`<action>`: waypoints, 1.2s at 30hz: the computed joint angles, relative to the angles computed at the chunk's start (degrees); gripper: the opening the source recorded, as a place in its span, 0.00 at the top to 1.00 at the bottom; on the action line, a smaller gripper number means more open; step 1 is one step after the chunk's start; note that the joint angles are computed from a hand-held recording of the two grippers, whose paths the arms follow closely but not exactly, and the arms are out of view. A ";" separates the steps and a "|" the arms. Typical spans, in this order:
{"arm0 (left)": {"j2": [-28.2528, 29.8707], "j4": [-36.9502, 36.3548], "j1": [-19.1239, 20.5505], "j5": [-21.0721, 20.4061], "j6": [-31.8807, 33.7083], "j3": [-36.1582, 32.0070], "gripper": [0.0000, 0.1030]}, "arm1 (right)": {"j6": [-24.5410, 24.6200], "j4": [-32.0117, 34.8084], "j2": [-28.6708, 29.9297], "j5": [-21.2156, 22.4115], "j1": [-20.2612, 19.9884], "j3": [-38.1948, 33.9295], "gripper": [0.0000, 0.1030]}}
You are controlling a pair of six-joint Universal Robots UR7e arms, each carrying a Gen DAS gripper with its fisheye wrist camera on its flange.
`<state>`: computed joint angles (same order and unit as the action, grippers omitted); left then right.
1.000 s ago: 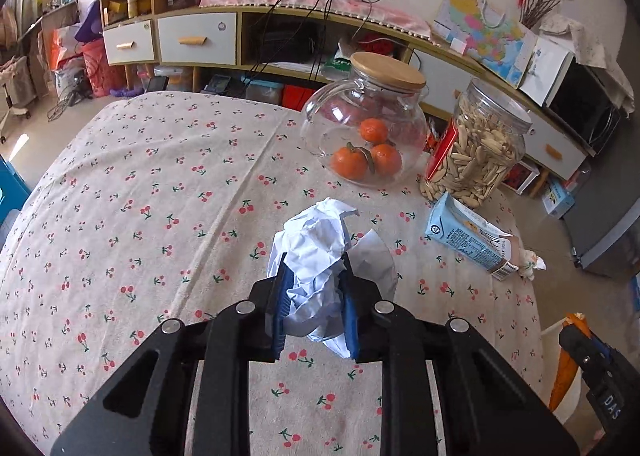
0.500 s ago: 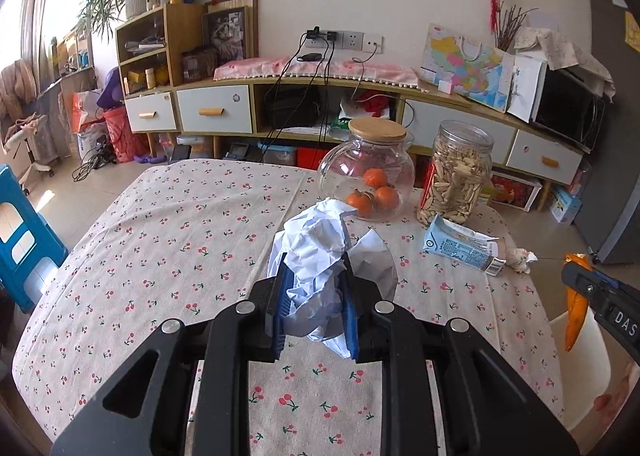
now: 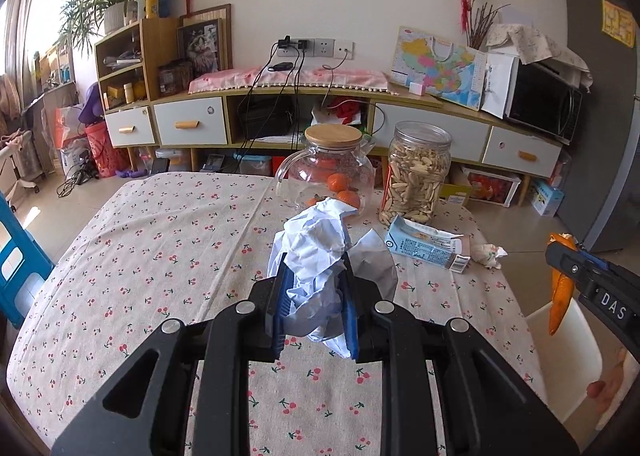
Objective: Collect trash
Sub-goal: 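Carry the peel and the paper over to the white bin with both grippers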
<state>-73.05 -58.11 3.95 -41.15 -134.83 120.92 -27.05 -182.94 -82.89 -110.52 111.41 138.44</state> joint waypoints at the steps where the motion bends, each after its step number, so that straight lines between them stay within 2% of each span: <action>1: 0.43 -0.63 0.06 0.23 0.43 -0.13 0.78 | -0.17 0.09 -0.39 0.12 -0.23 0.02 0.77; 16: 7.90 -10.91 1.39 5.47 9.12 -4.94 0.78 | -2.71 2.45 -8.23 1.82 -5.87 -0.05 0.76; 22: 11.44 -15.80 2.19 7.34 14.08 -7.09 0.78 | -4.14 2.97 -11.04 2.05 -8.91 -0.62 0.76; 31: 17.18 -24.69 3.27 10.10 23.99 -10.66 0.78 | -3.62 5.07 -13.96 0.72 -14.43 -2.46 0.73; 33: 18.58 -26.79 3.53 10.59 26.42 -11.53 0.78 | -3.27 4.88 -14.31 0.16 -15.59 -2.84 0.65; 34: 19.18 -27.94 3.69 10.77 27.64 -11.90 0.78 | -2.77 5.33 -14.69 0.39 -16.33 -3.10 0.53; 35: 19.70 -29.07 3.84 10.94 28.81 -12.21 0.78 | -2.25 5.65 -15.14 0.78 -17.03 -3.32 0.46; 36: 20.15 -30.29 4.01 11.11 30.04 -12.47 0.78 | -1.87 5.56 -15.50 0.82 -17.49 -3.48 0.43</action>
